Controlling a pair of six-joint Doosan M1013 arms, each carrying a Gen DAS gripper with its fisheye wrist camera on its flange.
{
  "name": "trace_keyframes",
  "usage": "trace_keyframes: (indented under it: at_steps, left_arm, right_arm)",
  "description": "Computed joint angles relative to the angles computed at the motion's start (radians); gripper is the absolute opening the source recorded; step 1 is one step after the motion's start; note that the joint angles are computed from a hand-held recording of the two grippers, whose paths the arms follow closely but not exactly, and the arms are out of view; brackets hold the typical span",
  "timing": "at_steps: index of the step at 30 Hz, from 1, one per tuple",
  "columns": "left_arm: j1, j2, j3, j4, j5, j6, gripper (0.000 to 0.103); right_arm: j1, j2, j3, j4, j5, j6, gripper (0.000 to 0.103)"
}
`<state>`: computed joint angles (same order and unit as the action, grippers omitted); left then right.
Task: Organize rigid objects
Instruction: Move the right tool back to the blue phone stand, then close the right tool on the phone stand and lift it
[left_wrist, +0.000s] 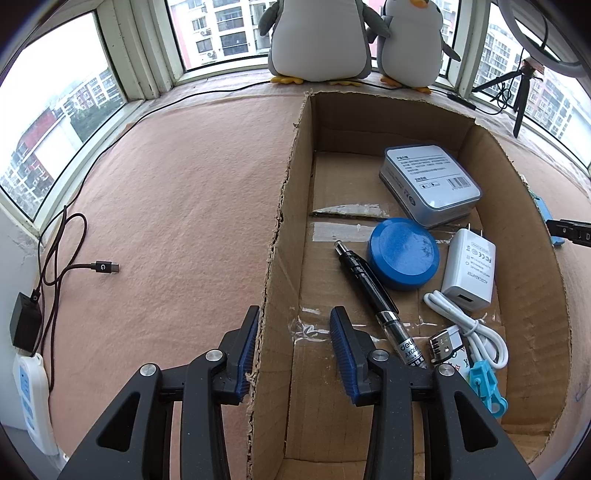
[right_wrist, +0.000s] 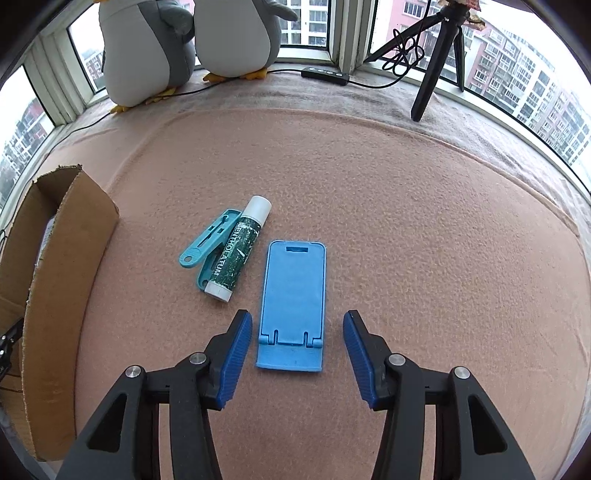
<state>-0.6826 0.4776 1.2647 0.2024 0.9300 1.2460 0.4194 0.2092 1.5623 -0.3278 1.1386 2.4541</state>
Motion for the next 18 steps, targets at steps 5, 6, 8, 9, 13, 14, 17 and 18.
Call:
trace_keyframes:
  at_steps: [5, 6, 8, 9, 13, 14, 17, 18]
  left_arm:
    - [0.0, 0.0, 0.0, 0.0, 0.0, 0.0, 0.042]
    - [0.0, 0.0, 0.0, -0.001, 0.0, 0.0, 0.042]
    - [0.0, 0.0, 0.0, 0.0, 0.0, 0.0, 0.042]
    - [0.0, -0.001, 0.001, 0.0, -0.001, 0.0, 0.042]
    - [0.0, 0.0, -0.001, 0.0, 0.0, 0.0, 0.043]
    - [0.0, 0.0, -0.001, 0.0, 0.0, 0.0, 0.043]
    - [0.0, 0.001, -0.002, 0.0, 0.001, 0.001, 0.043]
    - [0.001, 0.001, -0.001, -0.001, 0.0, 0.002, 0.043]
  right_arm:
    - [-0.002, 0.013, -0.014, -0.006, 0.011, -0.015, 0.047]
    - [-0.004, 0.016, -0.018, -0.004, 0.014, -0.015, 0.047]
    - [-0.008, 0.019, -0.022, 0.005, 0.014, -0.016, 0.046]
    - [-0.011, 0.019, -0.022, 0.01, 0.011, -0.016, 0.045]
    - [-0.013, 0.02, -0.024, 0.021, 0.006, -0.033, 0.037]
    - [-0.012, 0.019, -0.024, 0.024, 0.006, -0.036, 0.033]
    - [-0.013, 0.016, -0.02, 0.03, 0.003, -0.033, 0.033]
    - [-0.013, 0.014, -0.018, 0.033, 0.001, -0.03, 0.033]
